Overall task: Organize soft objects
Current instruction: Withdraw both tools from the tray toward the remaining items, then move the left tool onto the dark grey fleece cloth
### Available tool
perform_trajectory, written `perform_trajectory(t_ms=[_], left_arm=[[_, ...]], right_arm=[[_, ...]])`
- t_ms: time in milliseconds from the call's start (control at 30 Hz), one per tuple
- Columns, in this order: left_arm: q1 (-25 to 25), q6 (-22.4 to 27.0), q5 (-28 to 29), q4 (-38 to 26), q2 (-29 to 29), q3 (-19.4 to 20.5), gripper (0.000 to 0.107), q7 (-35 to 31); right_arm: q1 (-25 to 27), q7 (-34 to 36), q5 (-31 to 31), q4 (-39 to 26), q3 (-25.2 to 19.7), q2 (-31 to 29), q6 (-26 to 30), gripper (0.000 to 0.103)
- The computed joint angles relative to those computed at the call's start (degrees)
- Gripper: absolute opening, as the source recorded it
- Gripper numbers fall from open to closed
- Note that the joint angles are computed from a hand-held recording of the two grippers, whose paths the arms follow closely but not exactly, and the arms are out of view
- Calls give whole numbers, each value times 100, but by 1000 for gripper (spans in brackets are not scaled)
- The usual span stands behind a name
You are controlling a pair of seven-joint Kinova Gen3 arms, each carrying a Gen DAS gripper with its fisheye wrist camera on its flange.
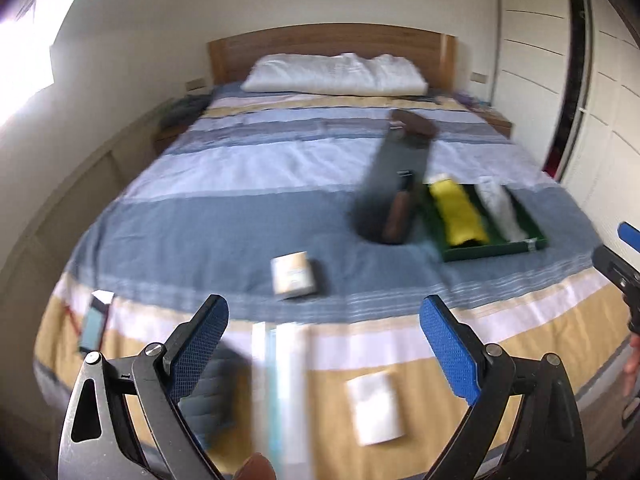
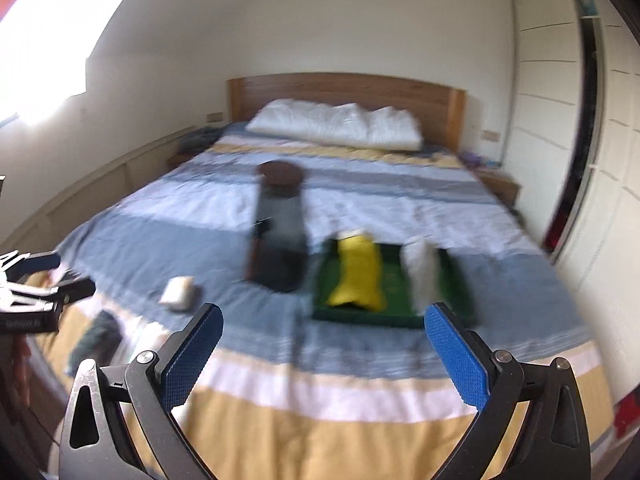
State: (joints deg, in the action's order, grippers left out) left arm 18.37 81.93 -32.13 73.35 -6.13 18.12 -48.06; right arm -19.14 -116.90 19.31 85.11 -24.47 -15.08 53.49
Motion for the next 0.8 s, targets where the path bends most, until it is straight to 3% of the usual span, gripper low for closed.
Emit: perform_trajectory(t_ms=[133,433,800], left_arm=[[-341,-143,265,733,-521,-320,94,-198],[-1084,-731,1073,2057,-1052,-813,94,-655],[-1663,-1138,1499,2926,-1076,-1023,94,-1446]], right_arm=[[-264,-118,-128,51,-264,161,-69,103],[-1097,-591,333,-197,-593,1062,119,103],[-2292,-747,798,-734,-185,2197,412,103]])
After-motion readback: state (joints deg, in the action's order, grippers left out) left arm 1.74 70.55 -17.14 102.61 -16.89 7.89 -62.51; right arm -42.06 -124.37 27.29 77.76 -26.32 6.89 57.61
